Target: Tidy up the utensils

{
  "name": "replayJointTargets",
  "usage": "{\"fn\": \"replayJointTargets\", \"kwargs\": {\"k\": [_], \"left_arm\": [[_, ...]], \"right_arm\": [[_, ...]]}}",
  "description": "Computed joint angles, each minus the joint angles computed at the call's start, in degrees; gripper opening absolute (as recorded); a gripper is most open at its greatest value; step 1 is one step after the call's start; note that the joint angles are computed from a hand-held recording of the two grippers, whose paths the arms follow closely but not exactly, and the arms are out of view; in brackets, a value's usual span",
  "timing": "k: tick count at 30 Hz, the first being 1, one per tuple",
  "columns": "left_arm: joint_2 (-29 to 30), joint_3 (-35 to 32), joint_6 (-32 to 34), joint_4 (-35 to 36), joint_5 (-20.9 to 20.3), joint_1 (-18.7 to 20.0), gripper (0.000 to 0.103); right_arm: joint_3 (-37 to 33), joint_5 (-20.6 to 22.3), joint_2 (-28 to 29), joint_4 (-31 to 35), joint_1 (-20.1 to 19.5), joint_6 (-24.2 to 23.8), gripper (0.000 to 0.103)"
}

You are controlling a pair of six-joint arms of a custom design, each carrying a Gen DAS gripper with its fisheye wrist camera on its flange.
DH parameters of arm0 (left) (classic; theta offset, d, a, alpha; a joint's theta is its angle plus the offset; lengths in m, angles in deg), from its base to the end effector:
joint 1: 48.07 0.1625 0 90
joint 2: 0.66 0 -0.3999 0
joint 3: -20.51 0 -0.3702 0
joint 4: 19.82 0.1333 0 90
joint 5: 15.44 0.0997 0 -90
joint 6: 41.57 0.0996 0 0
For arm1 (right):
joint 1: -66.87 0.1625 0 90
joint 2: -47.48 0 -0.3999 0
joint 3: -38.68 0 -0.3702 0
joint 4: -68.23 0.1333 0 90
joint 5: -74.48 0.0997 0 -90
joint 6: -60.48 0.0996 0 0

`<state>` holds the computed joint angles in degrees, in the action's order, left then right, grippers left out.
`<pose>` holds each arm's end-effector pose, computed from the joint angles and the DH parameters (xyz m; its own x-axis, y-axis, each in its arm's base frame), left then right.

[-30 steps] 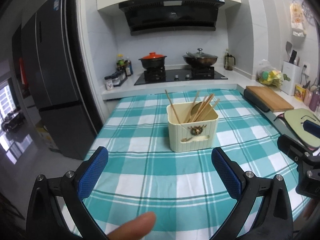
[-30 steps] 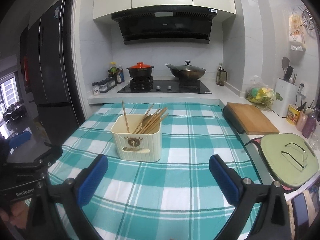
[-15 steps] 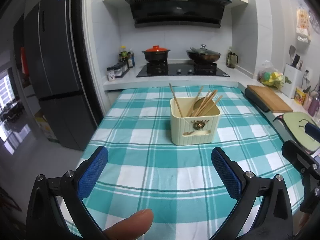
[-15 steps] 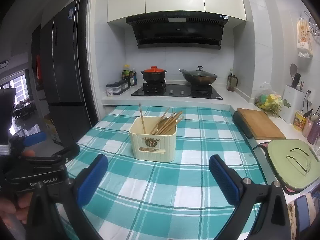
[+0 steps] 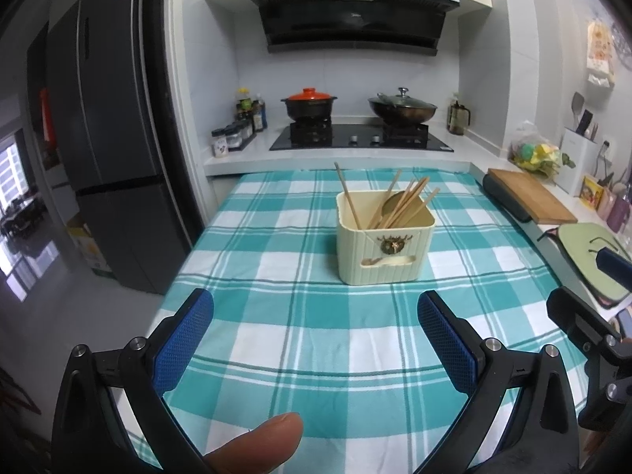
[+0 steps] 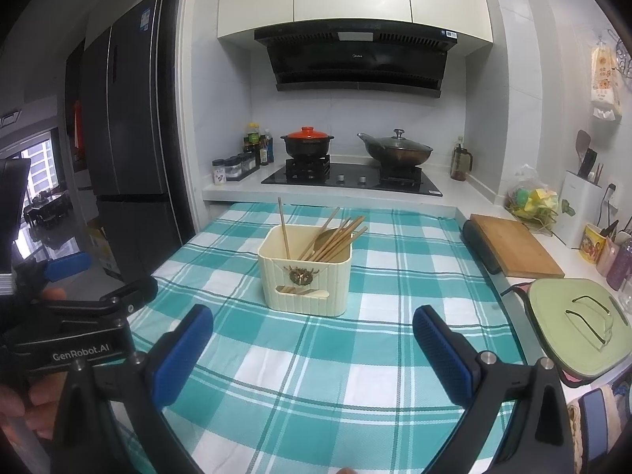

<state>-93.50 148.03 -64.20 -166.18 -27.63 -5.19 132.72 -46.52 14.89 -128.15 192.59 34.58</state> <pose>-0.1252 -0.4310 0.3686 -0.6389 -0.3273 -0.6962 0.4714 0.5486 -0.6905 0.4430 -0.4756 0.0627 -0.6365 -0.4356 0.6365 -0.7686 0.4275 -0.4760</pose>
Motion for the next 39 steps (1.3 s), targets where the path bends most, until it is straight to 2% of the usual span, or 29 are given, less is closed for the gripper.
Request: {"fn": "replayJointTargets", "kwargs": {"k": [18,39], "left_arm": [[0.1,0.0,1.1,-1.0,-0.3,0.1,0.103],[-0.1,-0.3,-0.5,1.3,-0.9,0.5,0.103]], "right_arm": [[0.0,0.1,0.0,0.1,0.0,0.1,0.103],[0.2,0.2,0.2,0.5,0.2,0.4,0.103]]}}
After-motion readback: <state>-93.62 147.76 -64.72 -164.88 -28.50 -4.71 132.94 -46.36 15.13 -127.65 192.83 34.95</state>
